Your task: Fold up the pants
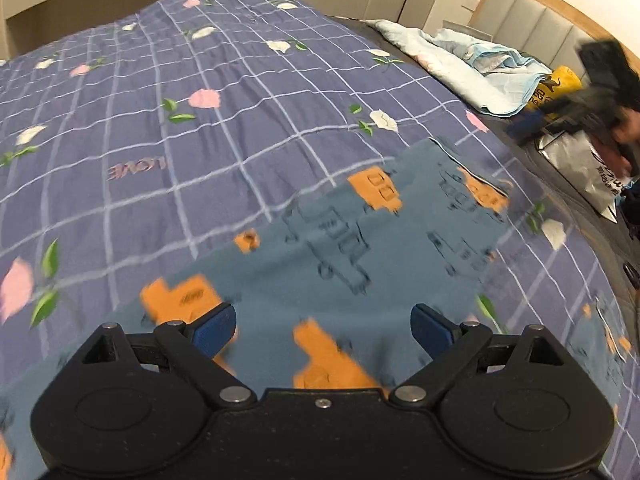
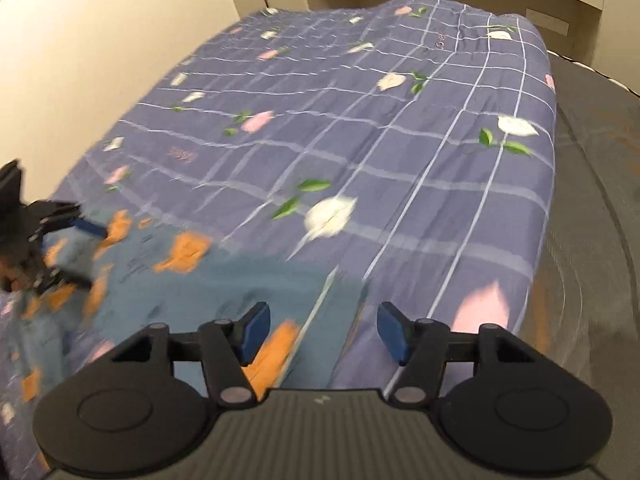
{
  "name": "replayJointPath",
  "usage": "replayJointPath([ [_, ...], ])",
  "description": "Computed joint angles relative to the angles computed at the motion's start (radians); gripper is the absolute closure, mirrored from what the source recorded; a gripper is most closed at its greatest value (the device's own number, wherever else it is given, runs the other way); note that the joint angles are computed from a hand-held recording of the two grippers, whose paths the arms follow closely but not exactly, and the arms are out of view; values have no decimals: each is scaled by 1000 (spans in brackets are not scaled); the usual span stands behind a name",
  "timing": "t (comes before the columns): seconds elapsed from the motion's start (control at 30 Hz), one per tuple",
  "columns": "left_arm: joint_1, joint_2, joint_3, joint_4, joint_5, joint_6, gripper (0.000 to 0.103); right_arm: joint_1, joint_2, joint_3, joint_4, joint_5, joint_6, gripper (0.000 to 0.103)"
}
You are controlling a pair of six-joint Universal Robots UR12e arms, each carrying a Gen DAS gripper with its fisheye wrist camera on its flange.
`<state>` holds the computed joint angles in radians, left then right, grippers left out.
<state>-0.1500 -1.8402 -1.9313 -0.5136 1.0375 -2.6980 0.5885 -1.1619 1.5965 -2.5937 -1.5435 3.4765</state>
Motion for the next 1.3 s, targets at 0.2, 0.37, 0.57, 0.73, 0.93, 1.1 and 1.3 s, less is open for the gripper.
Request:
replayJointPath([
  [0.2, 66, 139, -129, -79, -3, -3, 8, 89, -78, 87, 87, 102, 78, 33],
  [0.37, 114, 267, -229, -246, -42, 106, 8, 149, -105, 123, 209, 80, 128, 32],
  [0.57, 98, 344, -308, -412, -47, 245, 8, 151, -110, 175, 144, 94, 189, 68],
  [0.73, 70, 359, -350, -350, -8, 206, 3, 127, -129, 240, 44, 137, 213, 85],
  [0.93, 70, 363, -358, -322, 4, 180, 3, 141, -132, 251, 64, 92, 297, 75],
  [1.1, 65, 370, -358, -307, 4, 177, 5, 171, -98, 166, -32, 7, 246, 34],
  [1.3, 44, 382, -369, -257, -46, 158, 5, 170, 82, -78, 45, 215, -48, 71],
])
